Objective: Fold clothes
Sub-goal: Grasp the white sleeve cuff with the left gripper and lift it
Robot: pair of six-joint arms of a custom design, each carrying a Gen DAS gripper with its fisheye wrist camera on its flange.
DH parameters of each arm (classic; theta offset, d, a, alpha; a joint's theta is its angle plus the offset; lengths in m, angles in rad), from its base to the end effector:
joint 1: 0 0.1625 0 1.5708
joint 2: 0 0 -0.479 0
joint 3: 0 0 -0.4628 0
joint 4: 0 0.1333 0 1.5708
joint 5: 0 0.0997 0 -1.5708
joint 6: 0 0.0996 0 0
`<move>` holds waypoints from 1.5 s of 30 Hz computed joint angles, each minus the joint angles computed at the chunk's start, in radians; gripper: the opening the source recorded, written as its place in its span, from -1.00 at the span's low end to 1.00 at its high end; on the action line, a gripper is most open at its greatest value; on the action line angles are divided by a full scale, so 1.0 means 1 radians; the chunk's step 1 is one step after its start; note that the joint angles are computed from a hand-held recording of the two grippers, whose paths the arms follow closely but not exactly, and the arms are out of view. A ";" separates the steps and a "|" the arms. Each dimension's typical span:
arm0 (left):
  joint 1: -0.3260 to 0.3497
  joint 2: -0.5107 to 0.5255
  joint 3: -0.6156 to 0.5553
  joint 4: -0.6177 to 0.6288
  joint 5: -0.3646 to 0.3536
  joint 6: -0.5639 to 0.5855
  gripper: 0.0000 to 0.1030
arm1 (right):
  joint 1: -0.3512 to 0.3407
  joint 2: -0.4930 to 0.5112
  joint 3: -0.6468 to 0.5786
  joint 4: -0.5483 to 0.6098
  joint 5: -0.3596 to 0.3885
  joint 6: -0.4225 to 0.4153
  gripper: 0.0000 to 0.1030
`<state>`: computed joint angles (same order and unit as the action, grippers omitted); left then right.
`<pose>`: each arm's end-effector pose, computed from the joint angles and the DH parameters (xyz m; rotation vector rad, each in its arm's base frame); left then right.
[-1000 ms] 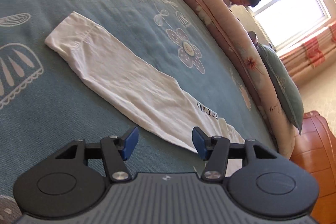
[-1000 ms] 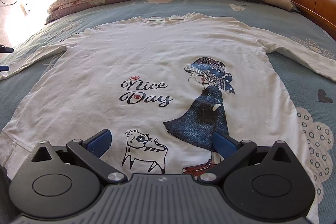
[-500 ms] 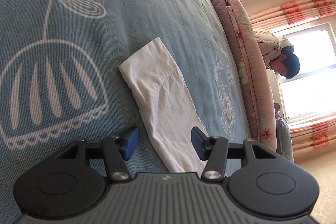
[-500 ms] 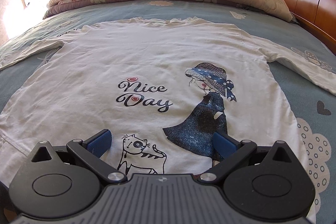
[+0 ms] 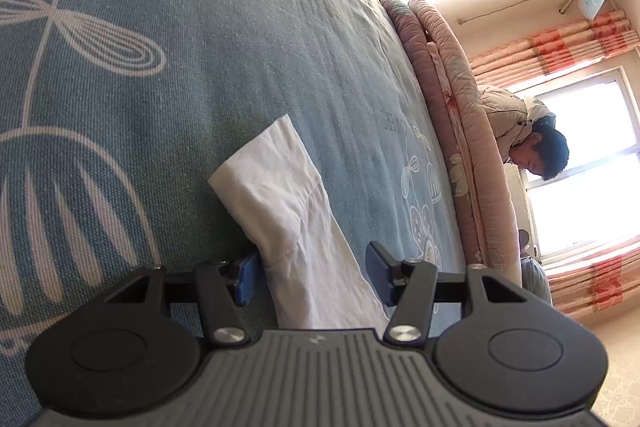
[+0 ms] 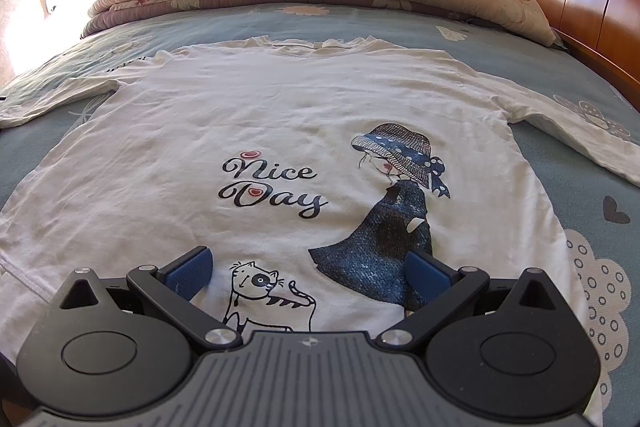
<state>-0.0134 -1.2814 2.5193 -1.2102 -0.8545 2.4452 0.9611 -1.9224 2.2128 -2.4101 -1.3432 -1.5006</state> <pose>-0.2127 -0.1959 0.0866 -1.4601 1.5376 -2.1580 -0.1094 -0.4287 0.4489 1.2426 -2.4008 0.6438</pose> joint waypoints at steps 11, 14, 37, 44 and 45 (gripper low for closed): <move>-0.044 0.050 0.008 -0.044 0.014 0.070 0.07 | -0.001 0.001 0.004 -0.009 0.005 -0.002 1.00; -0.028 0.023 0.007 -0.023 0.016 0.048 0.04 | -0.002 0.000 0.007 -0.015 0.009 -0.004 1.00; 0.285 0.111 -0.486 0.271 0.145 0.782 -0.82 | 0.009 -0.008 0.002 -0.005 -0.026 0.004 1.00; 0.342 0.195 -0.640 0.322 0.285 0.896 -0.82 | 0.009 -0.015 -0.005 0.020 -0.029 0.004 1.00; 0.351 0.209 -0.664 0.331 0.301 0.914 -0.82 | 0.008 -0.015 -0.008 0.027 -0.028 0.008 1.00</move>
<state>0.3375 -1.0720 1.8548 -0.8793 -0.5530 3.3596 0.9696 -1.9372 2.2050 -2.3832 -1.3708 -1.4923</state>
